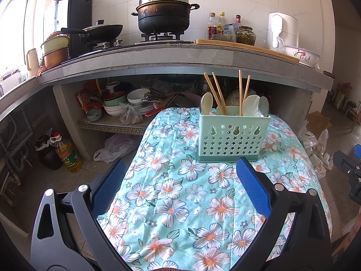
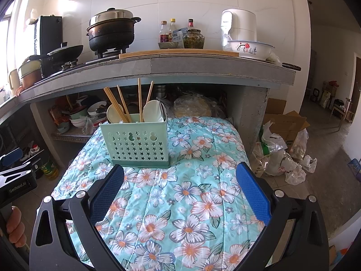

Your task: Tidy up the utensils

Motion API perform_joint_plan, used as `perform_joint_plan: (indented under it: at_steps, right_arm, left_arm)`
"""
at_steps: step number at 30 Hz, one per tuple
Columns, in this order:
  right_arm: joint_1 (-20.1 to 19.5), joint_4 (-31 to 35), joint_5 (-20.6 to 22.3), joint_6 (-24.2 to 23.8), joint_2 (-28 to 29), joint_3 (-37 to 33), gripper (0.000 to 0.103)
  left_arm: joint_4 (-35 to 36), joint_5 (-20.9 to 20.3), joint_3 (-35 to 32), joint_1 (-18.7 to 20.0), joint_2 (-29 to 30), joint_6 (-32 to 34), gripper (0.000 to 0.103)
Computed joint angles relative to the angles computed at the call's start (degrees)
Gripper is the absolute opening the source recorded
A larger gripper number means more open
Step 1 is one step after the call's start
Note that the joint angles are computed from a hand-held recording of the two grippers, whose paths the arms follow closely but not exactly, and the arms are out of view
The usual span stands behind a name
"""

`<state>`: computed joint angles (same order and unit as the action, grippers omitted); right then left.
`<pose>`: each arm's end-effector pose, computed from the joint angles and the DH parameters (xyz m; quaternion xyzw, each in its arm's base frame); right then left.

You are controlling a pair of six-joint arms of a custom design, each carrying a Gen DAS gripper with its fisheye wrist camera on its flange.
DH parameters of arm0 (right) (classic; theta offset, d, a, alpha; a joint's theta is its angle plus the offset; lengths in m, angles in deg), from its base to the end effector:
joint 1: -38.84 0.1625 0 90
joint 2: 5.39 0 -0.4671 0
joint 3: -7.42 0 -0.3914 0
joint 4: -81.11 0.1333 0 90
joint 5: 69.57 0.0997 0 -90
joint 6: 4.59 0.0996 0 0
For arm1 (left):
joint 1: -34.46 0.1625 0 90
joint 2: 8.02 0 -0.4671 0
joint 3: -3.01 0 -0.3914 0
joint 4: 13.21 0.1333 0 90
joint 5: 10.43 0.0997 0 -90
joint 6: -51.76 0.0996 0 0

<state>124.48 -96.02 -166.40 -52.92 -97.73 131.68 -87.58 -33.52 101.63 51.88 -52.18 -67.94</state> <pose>0.0868 -0.4592 0.4477 0.3056 -0.8306 0.3911 0.2526 -0.4668 -0.3822 0.0624 0.0171 0.7527 -0.5000 0.4281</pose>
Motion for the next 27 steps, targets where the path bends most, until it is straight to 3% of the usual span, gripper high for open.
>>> perform_joint_plan:
  at_steps: [27]
  right_arm:
    - [0.58, -0.16, -0.42, 0.37, 0.03, 0.39, 0.097]
  left_arm:
    - [-0.57, 0.01, 0.15, 0.10, 0.01, 0.45, 0.095]
